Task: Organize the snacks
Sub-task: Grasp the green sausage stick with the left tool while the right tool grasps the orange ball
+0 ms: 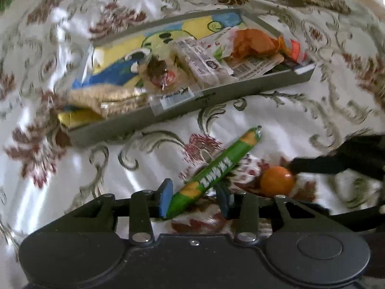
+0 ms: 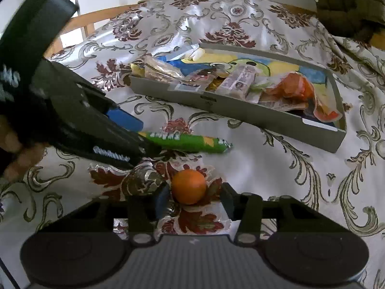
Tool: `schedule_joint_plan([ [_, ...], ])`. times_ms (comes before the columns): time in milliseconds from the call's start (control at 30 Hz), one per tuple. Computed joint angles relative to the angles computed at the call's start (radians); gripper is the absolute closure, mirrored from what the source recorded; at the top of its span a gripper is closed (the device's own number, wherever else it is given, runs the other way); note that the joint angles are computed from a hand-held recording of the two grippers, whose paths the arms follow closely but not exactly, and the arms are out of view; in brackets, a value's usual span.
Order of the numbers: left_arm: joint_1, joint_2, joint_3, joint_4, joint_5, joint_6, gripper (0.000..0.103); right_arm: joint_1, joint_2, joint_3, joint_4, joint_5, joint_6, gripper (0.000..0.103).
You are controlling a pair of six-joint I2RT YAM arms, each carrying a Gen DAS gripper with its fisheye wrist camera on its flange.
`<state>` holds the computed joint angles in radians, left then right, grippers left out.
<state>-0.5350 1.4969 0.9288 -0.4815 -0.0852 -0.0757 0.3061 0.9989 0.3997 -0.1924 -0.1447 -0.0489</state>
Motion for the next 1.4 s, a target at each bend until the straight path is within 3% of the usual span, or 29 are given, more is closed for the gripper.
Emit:
schedule_joint_plan([
  [100,0.02,-0.032,0.006,-0.049,0.066,-0.036,0.061,0.012,0.003,0.007,-0.018,-0.002,0.001,0.065],
  [200,0.008,-0.052,-0.04,0.003,0.036,-0.065,0.059,0.016,0.002,0.004,-0.02,0.003,0.002,0.064],
  [433,-0.07,0.036,-0.049,0.093,-0.13,0.066,0.049,-0.024,-0.004,-0.007,-0.01,-0.039,0.011,0.064],
  [700,-0.025,0.047,-0.082,0.188,-0.08,0.097,0.049,-0.012,0.039,-0.01,0.044,-0.034,0.026,0.061],
  [900,-0.061,0.066,-0.031,0.109,-0.121,0.079,0.062,0.006,0.079,-0.011,0.083,-0.028,0.03,0.056],
  [1033,-0.082,0.051,-0.018,0.06,-0.126,0.078,0.068,0.002,0.065,0.006,0.034,-0.03,0.032,0.066],
  [1233,-0.09,0.012,-0.025,0.01,-0.104,0.008,0.073,0.005,0.027,0.018,-0.019,-0.025,0.024,0.067],
  [1400,-0.06,-0.048,-0.032,-0.056,0.015,-0.074,0.08,-0.019,-0.038,0.021,-0.065,-0.038,0.041,0.067],
])
